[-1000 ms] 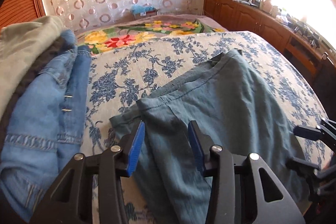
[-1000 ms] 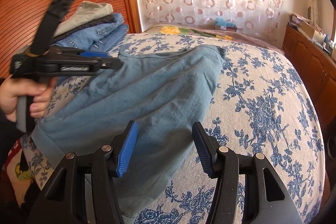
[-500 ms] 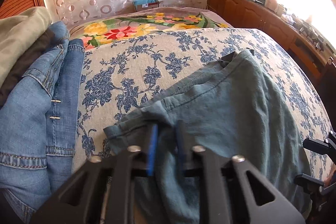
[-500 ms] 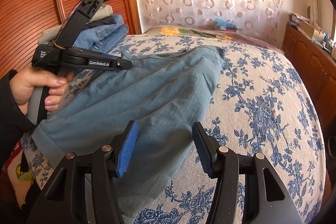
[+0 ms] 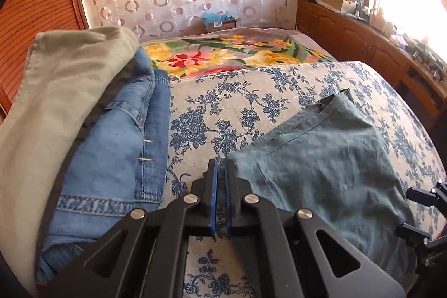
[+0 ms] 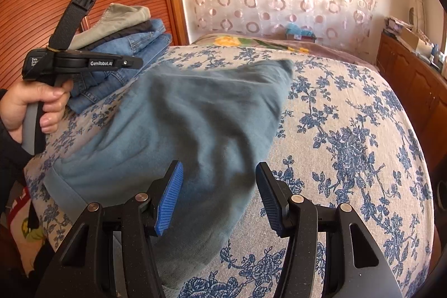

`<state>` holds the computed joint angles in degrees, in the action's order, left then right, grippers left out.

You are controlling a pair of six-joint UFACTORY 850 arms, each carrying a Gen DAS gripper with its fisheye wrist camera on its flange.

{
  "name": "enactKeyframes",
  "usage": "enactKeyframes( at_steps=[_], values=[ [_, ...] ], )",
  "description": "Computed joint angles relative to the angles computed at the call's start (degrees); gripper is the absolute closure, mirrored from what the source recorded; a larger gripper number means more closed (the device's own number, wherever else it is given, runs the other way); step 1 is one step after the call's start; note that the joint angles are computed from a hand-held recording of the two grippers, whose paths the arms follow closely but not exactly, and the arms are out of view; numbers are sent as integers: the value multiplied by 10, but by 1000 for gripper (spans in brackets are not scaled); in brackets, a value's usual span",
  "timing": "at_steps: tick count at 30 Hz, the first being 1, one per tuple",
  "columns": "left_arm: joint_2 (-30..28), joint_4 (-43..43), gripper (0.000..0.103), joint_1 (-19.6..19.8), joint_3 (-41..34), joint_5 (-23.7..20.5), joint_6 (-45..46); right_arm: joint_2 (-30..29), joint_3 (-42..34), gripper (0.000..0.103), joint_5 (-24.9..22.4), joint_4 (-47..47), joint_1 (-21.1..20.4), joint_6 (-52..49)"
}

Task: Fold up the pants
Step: 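Pinch the shorts hem with the left gripper, then release to smooth it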

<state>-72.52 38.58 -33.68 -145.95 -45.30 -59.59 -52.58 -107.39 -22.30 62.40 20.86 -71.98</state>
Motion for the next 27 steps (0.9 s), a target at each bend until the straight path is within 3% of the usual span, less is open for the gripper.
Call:
enactKeyframes(
  at_steps=[2, 7, 9, 17, 18, 22, 27],
  values=[
    [30, 7, 95, -1, 54, 28, -21, 0, 1, 48, -1, 1, 0, -1],
    [79, 38, 69, -11, 145, 71, -56, 0, 1, 48, -3, 0, 0, 0],
    [97, 45, 65, -15, 178, 92, -65, 0, 1, 48, -3, -1, 0, 1],
    [140, 67, 66, -32, 265, 135, -104, 0, 0, 48, -3, -3, 0, 4],
    [141, 64, 70, -34, 269, 138, -101, 0, 0, 48, -3, -4, 0, 4],
    [129, 40, 78, -40, 259, 123, -70, -3, -3, 48, -5, -11, 0, 10],
    [131, 31, 78, -42, 268, 125, -75, -2, -2, 48, -4, -7, 0, 7]
  ],
)
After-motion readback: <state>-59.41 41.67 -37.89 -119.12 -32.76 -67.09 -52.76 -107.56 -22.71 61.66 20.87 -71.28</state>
